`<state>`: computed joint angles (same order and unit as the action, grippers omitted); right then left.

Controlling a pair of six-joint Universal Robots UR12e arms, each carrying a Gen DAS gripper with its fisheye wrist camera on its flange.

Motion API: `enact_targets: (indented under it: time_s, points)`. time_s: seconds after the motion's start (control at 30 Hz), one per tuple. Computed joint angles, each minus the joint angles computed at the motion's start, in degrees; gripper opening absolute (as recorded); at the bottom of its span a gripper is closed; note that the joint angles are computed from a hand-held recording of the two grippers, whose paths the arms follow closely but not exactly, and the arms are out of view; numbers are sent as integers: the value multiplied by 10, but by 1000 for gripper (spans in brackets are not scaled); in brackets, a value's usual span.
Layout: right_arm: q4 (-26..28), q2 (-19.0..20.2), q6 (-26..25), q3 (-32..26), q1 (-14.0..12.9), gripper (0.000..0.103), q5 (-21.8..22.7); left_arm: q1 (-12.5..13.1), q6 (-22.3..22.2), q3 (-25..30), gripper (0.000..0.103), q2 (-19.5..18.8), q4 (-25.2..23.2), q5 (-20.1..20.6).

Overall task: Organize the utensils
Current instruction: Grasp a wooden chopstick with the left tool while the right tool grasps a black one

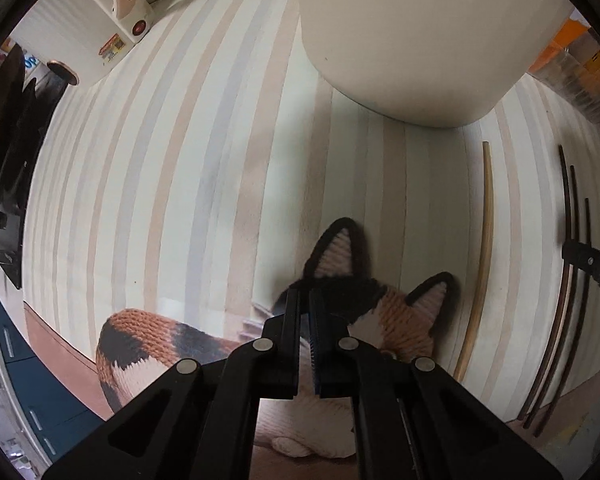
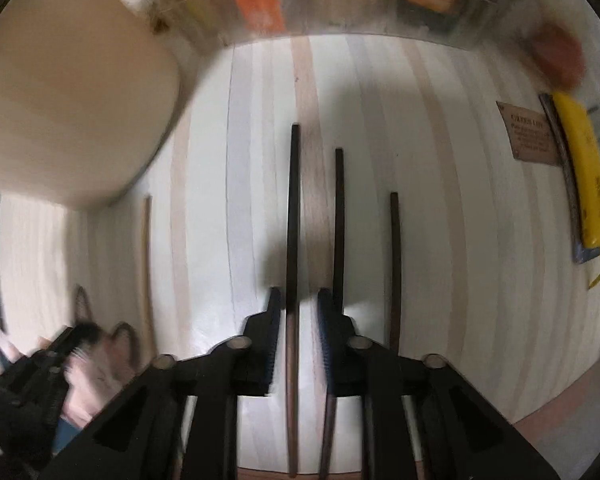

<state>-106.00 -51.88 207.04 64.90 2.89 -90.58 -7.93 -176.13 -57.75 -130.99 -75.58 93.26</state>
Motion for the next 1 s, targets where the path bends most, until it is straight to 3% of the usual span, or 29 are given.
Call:
enact_targets:
  time_s: [0.17,0.23,0.3,0.37,0.47,0.6,0.73,0.83,1.0]
  points:
    - [14,-4,4,7,8,6,4,12,5,2,5,11,-16,-84]
    - [12,-13,8,21,9,6,7,11,10,21,12,3,-44,-124]
    - [5,-24,24,41,8,6,11,5,21,34,33,-3,-58,-144]
    - [1,-34,41,57,6,6,16,-2,31,36,34,-5,-56,-148]
    - [-2,-43,51,72,2,6,13,-18,57,40,31,-9,-55,-119]
    - [-3,-44,61,77,4,6,9,-37,79,4,5,4,5,-63]
    - [0,-42,66,75,11,6,-1,-28,81,-18,5,14,19,-40]
    - [1,-31,66,61,12,6,34,-13,69,-33,5,27,17,-23]
    - [10,-11,32,33,31,6,51,9,53,-66,5,48,16,-7]
